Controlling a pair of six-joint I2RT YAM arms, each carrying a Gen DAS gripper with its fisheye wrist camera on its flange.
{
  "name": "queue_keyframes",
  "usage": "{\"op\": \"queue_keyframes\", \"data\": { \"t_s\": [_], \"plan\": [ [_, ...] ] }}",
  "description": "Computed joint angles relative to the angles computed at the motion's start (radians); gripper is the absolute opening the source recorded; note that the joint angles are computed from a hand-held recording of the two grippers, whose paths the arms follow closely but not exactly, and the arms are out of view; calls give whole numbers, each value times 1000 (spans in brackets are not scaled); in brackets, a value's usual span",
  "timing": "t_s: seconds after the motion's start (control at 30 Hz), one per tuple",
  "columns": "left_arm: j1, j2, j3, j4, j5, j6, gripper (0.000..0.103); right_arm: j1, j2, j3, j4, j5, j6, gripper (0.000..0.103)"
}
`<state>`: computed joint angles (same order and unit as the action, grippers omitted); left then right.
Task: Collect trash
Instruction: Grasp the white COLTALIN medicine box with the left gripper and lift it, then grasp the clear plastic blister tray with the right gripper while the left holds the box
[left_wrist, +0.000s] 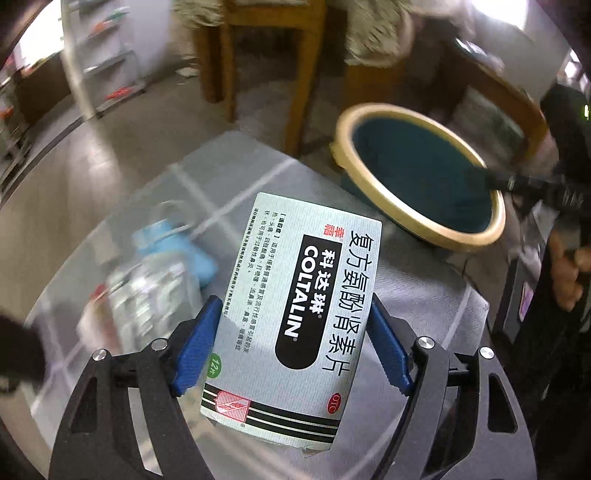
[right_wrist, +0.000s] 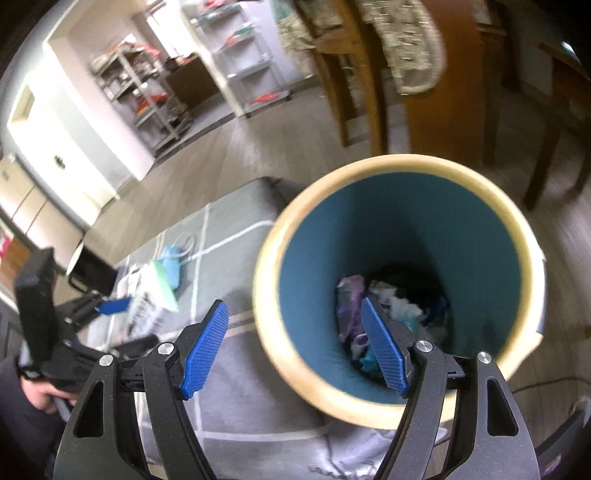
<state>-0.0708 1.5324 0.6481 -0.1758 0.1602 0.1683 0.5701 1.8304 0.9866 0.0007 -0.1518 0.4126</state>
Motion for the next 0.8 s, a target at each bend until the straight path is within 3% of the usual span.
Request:
{"op": "queue_keyframes", "data": {
  "t_s": [0.2,0.4,0.63,0.8],
  "plan": [
    [230,-238,-90,-95,55,-27,76,83,64,85,-27,-8,-18,75],
    [476,-344,-106,-143,124,-59,76,162,148,195,-50,-35,11,75],
    [604,-339,-148,-43,142,-132,76,246,300,412,-109,-75,119,77],
    [686,-287,-132,-13,183,-144,76,289,438,608,-161,-103,305,81]
  ]
}}
